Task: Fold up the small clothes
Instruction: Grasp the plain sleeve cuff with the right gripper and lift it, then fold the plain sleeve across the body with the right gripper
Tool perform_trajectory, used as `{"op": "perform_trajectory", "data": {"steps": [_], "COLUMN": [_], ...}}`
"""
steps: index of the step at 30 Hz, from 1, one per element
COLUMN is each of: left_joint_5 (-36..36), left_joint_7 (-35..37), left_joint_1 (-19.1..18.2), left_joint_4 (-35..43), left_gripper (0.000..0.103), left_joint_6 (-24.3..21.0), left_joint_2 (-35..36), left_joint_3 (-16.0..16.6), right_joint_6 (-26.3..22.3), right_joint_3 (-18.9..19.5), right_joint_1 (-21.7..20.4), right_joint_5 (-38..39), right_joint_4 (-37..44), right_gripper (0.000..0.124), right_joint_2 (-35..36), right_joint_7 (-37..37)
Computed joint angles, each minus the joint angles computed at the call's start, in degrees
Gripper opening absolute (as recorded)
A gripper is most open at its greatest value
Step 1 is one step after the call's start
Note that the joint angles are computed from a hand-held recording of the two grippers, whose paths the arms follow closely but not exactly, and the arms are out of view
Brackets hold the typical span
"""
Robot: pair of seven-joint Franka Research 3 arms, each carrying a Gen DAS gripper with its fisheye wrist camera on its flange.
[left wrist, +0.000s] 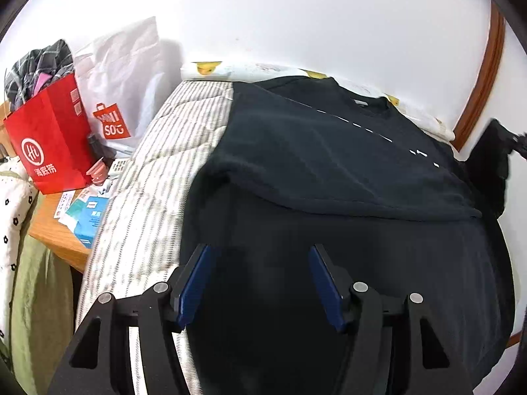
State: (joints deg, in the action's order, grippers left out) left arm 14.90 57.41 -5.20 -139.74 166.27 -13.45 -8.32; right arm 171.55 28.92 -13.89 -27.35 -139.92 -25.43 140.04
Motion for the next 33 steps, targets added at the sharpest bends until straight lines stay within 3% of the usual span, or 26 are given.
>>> {"op": "perform_trajectory", "data": {"steps": [4, 6, 9, 12, 17, 19, 21, 25, 33], "left_joint_5": [-4.2, -5.6, -7.3, -9.2, -12.2, -13.3, -15.0, -19.0, -24.2], "left_joint_7": [3.1, 4.2, 5.9, 7.8, 10.6, 11.9, 14.1, 18.7, 24.7], "left_joint_1": [-1.1, -1.2, -1.2, -1.5, -2.4, -2.7, -3.6, -5.0, -4.1], "left_joint_4": [-2.1, -2.6, -3.1, -3.3, -2.3, -1.4, -0.1, 3.9, 14.2], "left_gripper": [0.059, 0.059, 0.059, 0.059, 0.061, 0.062, 0.062, 0.062, 0.060], "left_joint_6": [2.4, 3.0, 3.5, 3.8, 3.1, 2.5, 2.0, 0.6, -2.4], "left_joint_2": [-0.6, -0.6, -0.6, -0.5, 0.3, 0.8, 1.7, 4.2, 10.4], "left_joint_3": [3.0, 3.6, 4.3, 5.1, 5.8, 5.7, 5.8, 5.4, 1.8], "right_joint_6": [0.2, -1.4, -2.5, -4.3, -6.7, -4.7, -3.3, -1.3, -8.3], "right_joint_3": [5.1, 9.9, 13.4, 13.9, 11.9, 11.7, 9.0, 3.4, -8.1], "right_joint_1": [1.1, -0.6, -0.4, 2.5, 7.3, 6.9, 7.8, 8.5, 11.3], "right_joint_5": [-3.1, -9.2, -18.3, -24.4, -23.9, -19.1, -21.3, -23.6, -22.0], "right_joint_4": [7.3, 13.3, 19.9, 25.5, 29.4, 27.7, 24.9, 16.0, 0.0], "right_gripper": [0.010, 0.010, 0.010, 0.010, 0.016, 0.031, 0.044, 0.049, 0.049], "right_joint_2": [8.1, 13.5, 20.4, 26.9, 32.9, 32.7, 29.8, 21.2, 9.5], "right_joint_7": [2.1, 5.9, 10.8, 13.0, 9.7, 5.0, 7.8, 11.6, 11.5]}}
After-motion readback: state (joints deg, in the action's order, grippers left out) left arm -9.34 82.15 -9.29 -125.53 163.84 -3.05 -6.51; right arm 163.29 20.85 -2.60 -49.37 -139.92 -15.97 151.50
